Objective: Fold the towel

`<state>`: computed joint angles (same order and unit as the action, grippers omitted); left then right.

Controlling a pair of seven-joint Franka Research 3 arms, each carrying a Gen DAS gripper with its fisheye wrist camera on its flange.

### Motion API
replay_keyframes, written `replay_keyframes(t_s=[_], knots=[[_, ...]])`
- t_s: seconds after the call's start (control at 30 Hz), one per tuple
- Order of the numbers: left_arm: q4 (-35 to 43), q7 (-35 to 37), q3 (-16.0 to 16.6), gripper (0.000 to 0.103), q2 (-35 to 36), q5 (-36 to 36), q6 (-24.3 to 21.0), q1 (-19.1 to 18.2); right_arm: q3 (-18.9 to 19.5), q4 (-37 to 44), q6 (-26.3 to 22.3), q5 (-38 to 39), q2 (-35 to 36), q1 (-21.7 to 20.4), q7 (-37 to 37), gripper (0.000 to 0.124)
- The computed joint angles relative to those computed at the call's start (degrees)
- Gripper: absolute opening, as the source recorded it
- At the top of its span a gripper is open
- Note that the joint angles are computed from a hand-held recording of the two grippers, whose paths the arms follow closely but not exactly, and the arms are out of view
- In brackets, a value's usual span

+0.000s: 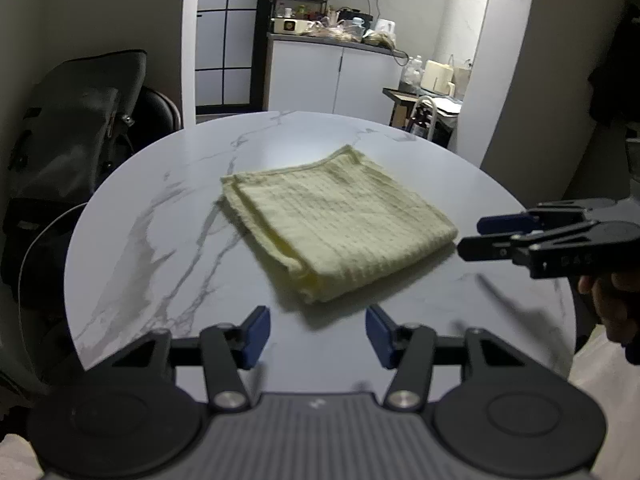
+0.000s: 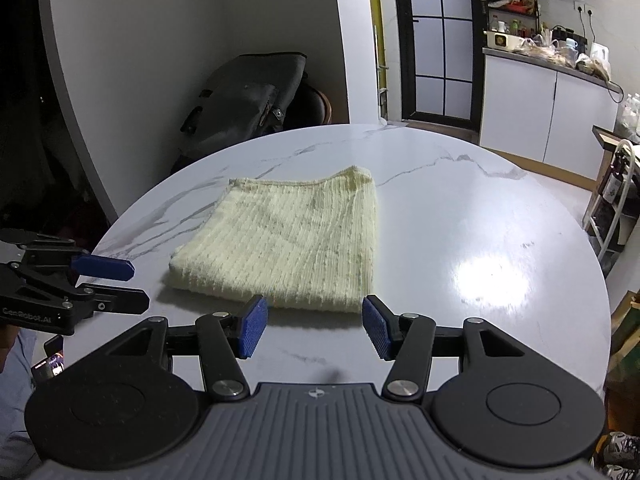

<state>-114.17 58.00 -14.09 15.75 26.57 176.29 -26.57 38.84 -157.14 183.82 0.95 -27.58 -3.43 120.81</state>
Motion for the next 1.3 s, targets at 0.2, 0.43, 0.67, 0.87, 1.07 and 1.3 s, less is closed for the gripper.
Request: replay_keyframes(t_s=[0.2, 0.43, 0.67, 0.87, 1.07, 1.3], knots=[[-0.81, 2.29, -1.76, 0.071, -0.68, -1.77, 0.21, 1.00, -0.68, -1.24, -1.20, 0.22, -2.06, 1.78, 1.09, 0.066], [-0.80, 3.78, -2.35, 0.092, -1.13, -2.63, -1.67, 1.12, -0.26, -2.30, -1.76, -0.38, -3.32, 2.53, 2.90, 0.096], [-0.78, -3.20, 2.65, 0.102, -1.41, 4.10, -1.57, -3.17, 3.56, -2.79, -3.22, -2.88, -6.11, -0.51, 5.46, 0.103], [-1.14, -8.81, 3.98, 0.103, -1.72, 8.74, -0.03, -3.64, 5.55, -2.43, -5.01, -5.20, -8.01, -2.84, 8.27, 0.103], [-2.17, -7.25, 1.01, 0.103, -2.14, 5.99, 0.12, -0.89, 5.93, -1.87, -6.58, -7.39, -8.98, -3.18, 11.51, 0.103], [-3.34, -4.09, -0.37, 0.103, -2.65, 4.46, -0.67, 0.20, 4.02, -2.48, -7.74, -9.07, -9.56, -0.36, 13.40, 0.103]])
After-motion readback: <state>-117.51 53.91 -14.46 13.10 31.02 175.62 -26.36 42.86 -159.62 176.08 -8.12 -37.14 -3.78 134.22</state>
